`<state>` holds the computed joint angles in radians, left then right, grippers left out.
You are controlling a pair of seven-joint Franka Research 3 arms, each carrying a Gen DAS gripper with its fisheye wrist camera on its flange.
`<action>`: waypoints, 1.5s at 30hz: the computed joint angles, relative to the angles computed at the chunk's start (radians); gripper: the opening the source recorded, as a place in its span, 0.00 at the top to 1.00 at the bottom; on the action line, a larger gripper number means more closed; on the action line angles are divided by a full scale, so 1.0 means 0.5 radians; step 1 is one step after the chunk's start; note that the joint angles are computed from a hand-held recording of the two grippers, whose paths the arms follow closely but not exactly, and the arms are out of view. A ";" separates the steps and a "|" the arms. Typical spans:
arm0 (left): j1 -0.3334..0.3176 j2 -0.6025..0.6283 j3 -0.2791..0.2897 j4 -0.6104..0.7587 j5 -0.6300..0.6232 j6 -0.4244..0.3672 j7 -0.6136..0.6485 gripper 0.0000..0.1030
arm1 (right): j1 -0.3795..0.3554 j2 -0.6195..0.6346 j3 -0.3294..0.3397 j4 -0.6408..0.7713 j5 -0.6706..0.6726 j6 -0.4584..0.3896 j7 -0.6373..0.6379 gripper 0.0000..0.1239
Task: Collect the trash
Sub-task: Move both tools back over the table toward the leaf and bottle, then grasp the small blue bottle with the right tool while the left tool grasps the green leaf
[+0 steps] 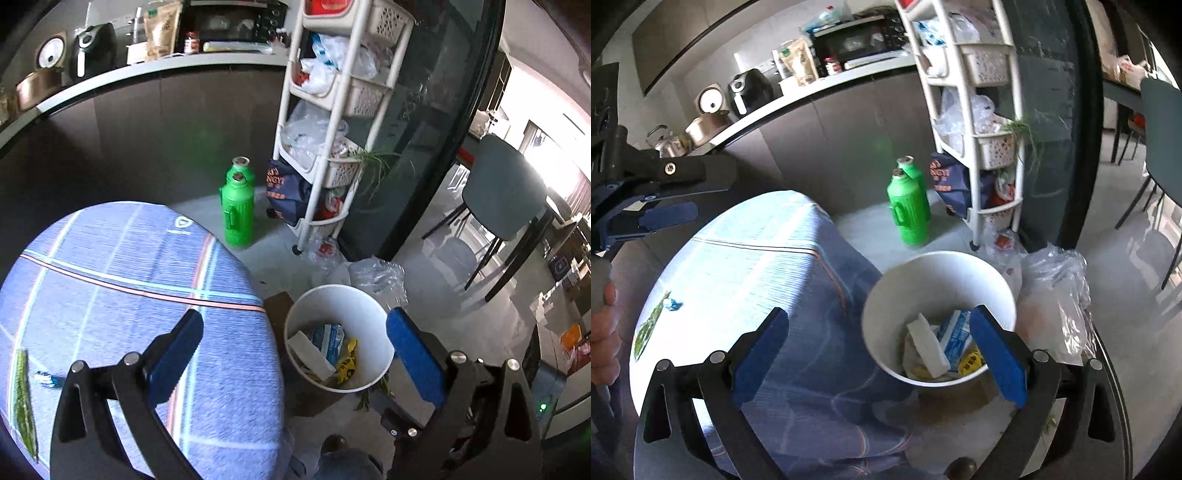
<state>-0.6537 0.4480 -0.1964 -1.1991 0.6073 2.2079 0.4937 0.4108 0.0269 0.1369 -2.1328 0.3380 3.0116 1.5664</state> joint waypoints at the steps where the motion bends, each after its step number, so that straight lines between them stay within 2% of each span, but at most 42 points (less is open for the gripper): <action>1: -0.001 -0.050 0.006 -0.058 0.014 0.005 -0.029 0.04 | 0.009 -0.003 0.009 0.010 -0.007 -0.004 -0.007 0.24; 7: 0.070 -0.341 -0.030 -0.426 0.090 0.058 -0.215 0.04 | 0.064 0.004 0.045 0.080 -0.043 -0.049 -0.037 0.24; 17: 0.293 -0.838 -0.162 -1.005 0.141 0.035 -0.459 0.04 | 0.183 0.108 0.106 0.287 -0.108 -0.176 -0.114 0.24; 25: 0.543 -1.417 -0.217 -1.668 -0.049 0.066 -0.567 0.04 | 0.290 0.264 0.148 0.537 -0.158 -0.321 -0.198 0.24; 29: 0.625 -1.716 -0.163 -2.026 -0.259 0.142 -0.519 0.04 | 0.359 0.378 0.159 0.695 -0.211 -0.406 -0.219 0.24; 36: 0.704 -2.066 -0.088 -2.455 -0.512 0.259 -0.304 0.04 | 0.462 0.678 0.196 1.142 -0.248 -0.677 -0.392 0.28; 45: 0.771 -2.229 -0.057 -2.682 -0.658 0.399 -0.136 0.07 | 0.633 1.226 0.179 1.991 -0.274 -1.136 -0.585 0.42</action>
<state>-0.2682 -0.6663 -0.2248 -2.5401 0.2785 2.4074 0.4256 0.7272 0.6399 0.2266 -1.1375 0.2009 2.4438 1.2741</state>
